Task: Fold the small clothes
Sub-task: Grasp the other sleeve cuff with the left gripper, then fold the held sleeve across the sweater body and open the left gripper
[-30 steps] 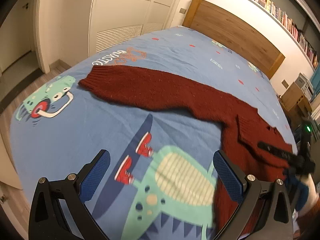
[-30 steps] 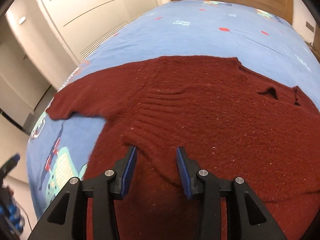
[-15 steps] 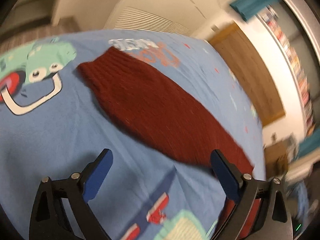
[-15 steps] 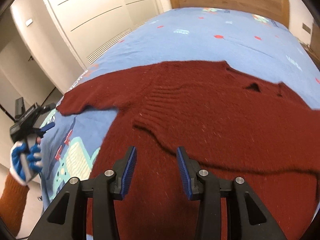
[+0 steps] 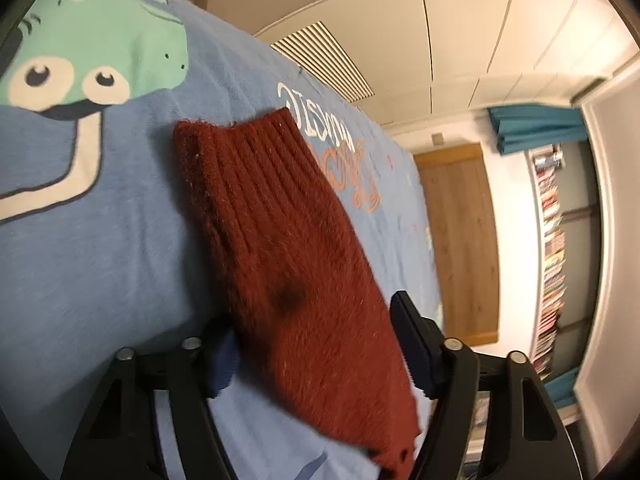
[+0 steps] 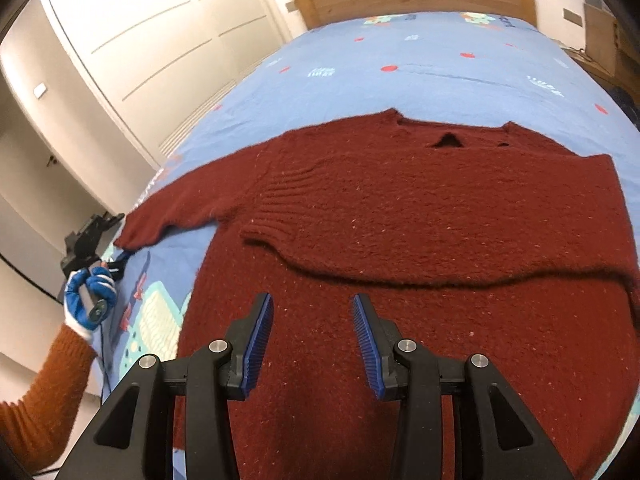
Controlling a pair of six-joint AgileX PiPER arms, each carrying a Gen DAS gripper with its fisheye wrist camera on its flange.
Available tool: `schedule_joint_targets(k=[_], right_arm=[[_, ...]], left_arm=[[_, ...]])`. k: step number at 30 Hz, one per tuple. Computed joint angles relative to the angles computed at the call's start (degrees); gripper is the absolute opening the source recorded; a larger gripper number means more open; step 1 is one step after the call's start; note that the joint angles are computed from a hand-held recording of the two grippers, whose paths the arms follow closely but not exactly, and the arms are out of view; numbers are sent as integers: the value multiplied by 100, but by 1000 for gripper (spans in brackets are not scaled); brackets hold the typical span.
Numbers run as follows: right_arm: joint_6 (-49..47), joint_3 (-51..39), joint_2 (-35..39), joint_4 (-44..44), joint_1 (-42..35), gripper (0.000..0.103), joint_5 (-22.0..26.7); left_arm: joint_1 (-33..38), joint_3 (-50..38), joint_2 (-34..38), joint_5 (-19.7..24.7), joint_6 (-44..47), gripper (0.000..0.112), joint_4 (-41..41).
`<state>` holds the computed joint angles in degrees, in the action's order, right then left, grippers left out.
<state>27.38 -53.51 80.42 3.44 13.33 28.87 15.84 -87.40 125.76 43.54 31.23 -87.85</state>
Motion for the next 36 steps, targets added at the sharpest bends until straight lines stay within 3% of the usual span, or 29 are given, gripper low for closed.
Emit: schedule_joint_targets(k=[3,5,7,14,23,30,36], right_arm=[[186,121,-266,-140,-4,43,10],[267,219,-441,-191,14,43,14],[250,312,-589,-175,13,43,22],[176,820,-1264,-9,-246,43,10],[-491,1431,-2264,584,-1109,43,287],[-1533,1673,-3126,1264,-2139,43,950],[-3362,1833,-3804,2589,-3959,43,1902]], left_arm=[[79,-288,249,113,-254,36,-75],[118,-625,404,198,-725,16,303],[145,-948,584,311,-1143,7,590],[-57,-1711,525,294,-1989,6,1296],[-679,-1908,345,79,-2372,6,1134],[-1348,-2883,381,149,-3020,6,1335],[-2089,-3682,473,277,-3391,6,1492]])
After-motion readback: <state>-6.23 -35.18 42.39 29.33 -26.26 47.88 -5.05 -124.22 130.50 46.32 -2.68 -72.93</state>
